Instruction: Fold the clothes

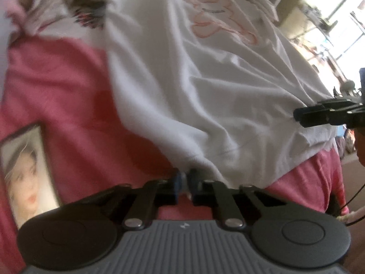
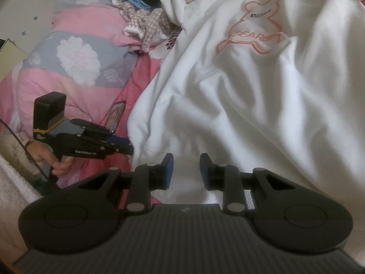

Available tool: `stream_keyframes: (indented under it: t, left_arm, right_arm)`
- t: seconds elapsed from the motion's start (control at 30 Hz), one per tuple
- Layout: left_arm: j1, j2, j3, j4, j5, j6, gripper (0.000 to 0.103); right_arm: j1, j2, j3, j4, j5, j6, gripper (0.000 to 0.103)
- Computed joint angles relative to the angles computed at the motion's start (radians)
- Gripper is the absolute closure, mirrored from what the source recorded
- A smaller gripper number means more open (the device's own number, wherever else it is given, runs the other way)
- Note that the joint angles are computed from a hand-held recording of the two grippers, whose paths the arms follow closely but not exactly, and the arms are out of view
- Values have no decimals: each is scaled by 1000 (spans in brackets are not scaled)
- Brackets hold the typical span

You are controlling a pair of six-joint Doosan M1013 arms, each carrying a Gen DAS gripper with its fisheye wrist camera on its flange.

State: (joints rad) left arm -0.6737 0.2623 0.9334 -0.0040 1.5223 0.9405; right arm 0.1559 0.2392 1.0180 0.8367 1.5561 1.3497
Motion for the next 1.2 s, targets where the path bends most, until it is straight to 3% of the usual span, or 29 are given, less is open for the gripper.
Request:
stream_keyframes:
  t: [0.27, 0.5, 0.77, 0.8, 0.9, 1.0, 1.07, 1.2]
  left_arm:
    - [26, -9, -5, -76, 127, -70, 100]
    - [28, -9, -4, -80, 141, -34, 99]
    - [45, -25, 10, -116, 139, -22, 97]
    - [47, -24, 5, -119, 140, -12, 91]
    - [52, -20, -20, -110, 144, 33, 82]
    - [56, -19, -39, -88, 124, 64, 73]
    - [62, -21, -36, -85, 88, 54, 63]
    - [62, -25, -12, -104, 32, 17, 59]
  right_arm:
    - [0, -5, -11, -46, 12, -21, 78]
    - [26, 14, -64, -106, 78, -123, 78]
    - [26, 66, -210, -192, 252, -243, 78]
    - [27, 81, -243, -198, 294, -265, 78]
    - [41, 152, -391, -227, 532, -363, 78]
    - [65, 175, -472, -320, 613, -516, 78]
    - [66, 173, -473, -323, 571, -513, 78]
    - [76, 118, -351, -324, 389, -518, 78]
